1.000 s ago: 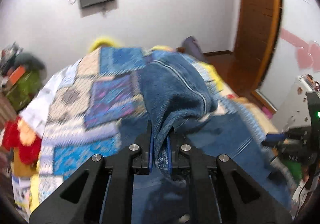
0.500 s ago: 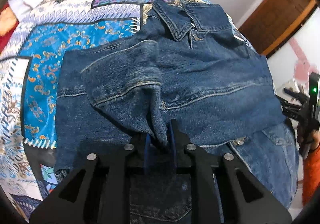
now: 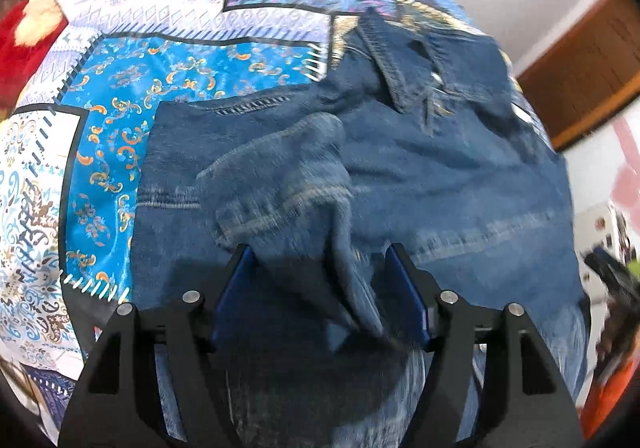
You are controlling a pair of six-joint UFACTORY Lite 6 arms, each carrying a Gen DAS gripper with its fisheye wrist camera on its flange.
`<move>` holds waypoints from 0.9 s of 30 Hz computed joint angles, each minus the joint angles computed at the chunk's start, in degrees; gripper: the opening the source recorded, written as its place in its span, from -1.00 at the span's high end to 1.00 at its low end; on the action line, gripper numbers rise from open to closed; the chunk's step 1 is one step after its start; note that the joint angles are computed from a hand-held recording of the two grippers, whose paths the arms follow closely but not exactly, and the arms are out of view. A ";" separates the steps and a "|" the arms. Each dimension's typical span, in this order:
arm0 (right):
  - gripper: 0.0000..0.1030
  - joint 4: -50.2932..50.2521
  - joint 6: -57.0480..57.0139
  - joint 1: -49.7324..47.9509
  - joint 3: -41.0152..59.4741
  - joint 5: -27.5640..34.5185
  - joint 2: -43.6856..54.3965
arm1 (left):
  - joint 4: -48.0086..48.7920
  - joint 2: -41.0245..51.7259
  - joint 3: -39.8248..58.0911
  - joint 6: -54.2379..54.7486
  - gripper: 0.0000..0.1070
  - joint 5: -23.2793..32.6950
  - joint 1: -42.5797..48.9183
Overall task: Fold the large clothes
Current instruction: 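Grasp the jacket hem with the left tool and lift it toward the collar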
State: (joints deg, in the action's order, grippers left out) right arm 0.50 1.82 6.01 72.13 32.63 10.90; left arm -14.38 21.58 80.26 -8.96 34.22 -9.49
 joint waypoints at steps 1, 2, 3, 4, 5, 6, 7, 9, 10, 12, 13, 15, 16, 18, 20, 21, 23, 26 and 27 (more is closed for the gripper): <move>-0.78 2.41 -1.34 -0.29 -0.03 -0.03 -0.20 | 1.84 3.06 3.57 -2.46 -0.25 1.15 -0.21; -0.78 4.41 -2.35 -0.48 -0.08 -0.02 -0.28 | 2.51 5.05 5.91 -3.46 -0.25 1.90 -0.36; -0.78 6.66 -3.44 -0.76 0.03 0.18 -0.10 | 3.78 7.25 8.65 -5.06 -0.25 2.67 -0.74; -0.78 8.68 -4.47 -1.03 0.32 0.33 0.46 | 6.15 9.37 11.56 -7.42 -0.25 3.52 -1.52; -0.78 9.97 -5.04 -1.13 0.50 0.45 0.82 | 10.42 11.97 15.53 -10.97 -0.25 4.85 -2.92; -0.78 11.67 -5.72 -1.32 0.57 0.61 1.12 | 13.49 13.40 18.00 -13.33 -0.16 5.45 -4.02; -0.78 13.08 -6.31 -1.50 1.03 0.72 1.77 | 16.81 14.43 20.03 -15.58 0.09 5.74 -5.16; -0.78 15.28 -7.51 -1.95 0.88 1.17 1.60 | 21.11 16.23 24.36 -17.23 0.73 7.53 -6.83; -0.78 16.67 -8.17 -2.11 0.90 1.32 1.60 | 22.35 17.02 27.15 -16.87 0.85 8.89 -7.71; -0.78 18.16 -8.91 -2.42 1.72 1.34 2.23 | 28.18 14.81 27.20 -20.32 0.86 8.16 -9.09; -0.78 18.58 -9.22 -2.64 2.26 1.53 2.50 | 29.81 11.71 25.39 -20.57 0.86 6.07 -9.43; -0.78 19.12 -9.45 -2.75 3.36 1.75 2.82 | 31.31 6.56 22.07 -20.57 0.86 3.09 -9.38; -0.78 19.11 -9.39 -2.76 4.01 1.96 3.11 | 31.91 3.02 19.84 -20.33 0.86 1.56 -9.04; -0.78 18.34 -8.26 -2.37 6.06 2.60 4.27 | 31.28 -1.04 17.15 -18.83 0.86 0.33 -8.13; -0.78 18.26 -7.70 -1.89 7.77 3.12 5.52 | 26.65 -4.95 12.56 -12.85 0.85 -1.59 -5.65; -0.78 18.56 -7.76 -1.63 8.42 3.43 6.09 | 25.29 -5.55 11.27 -11.00 0.83 -2.29 -5.19; -0.78 18.37 -7.09 -0.59 9.95 4.01 7.96 | 23.46 -8.59 4.52 -6.96 0.78 -3.86 -3.57; -0.78 16.97 -5.82 1.20 11.60 5.19 11.07 | 22.37 -10.40 -5.92 -3.80 0.73 -5.50 -1.57; -0.78 17.48 -6.34 1.44 12.04 5.79 12.09 | 24.08 -11.00 -8.47 -5.05 0.72 -5.73 -1.23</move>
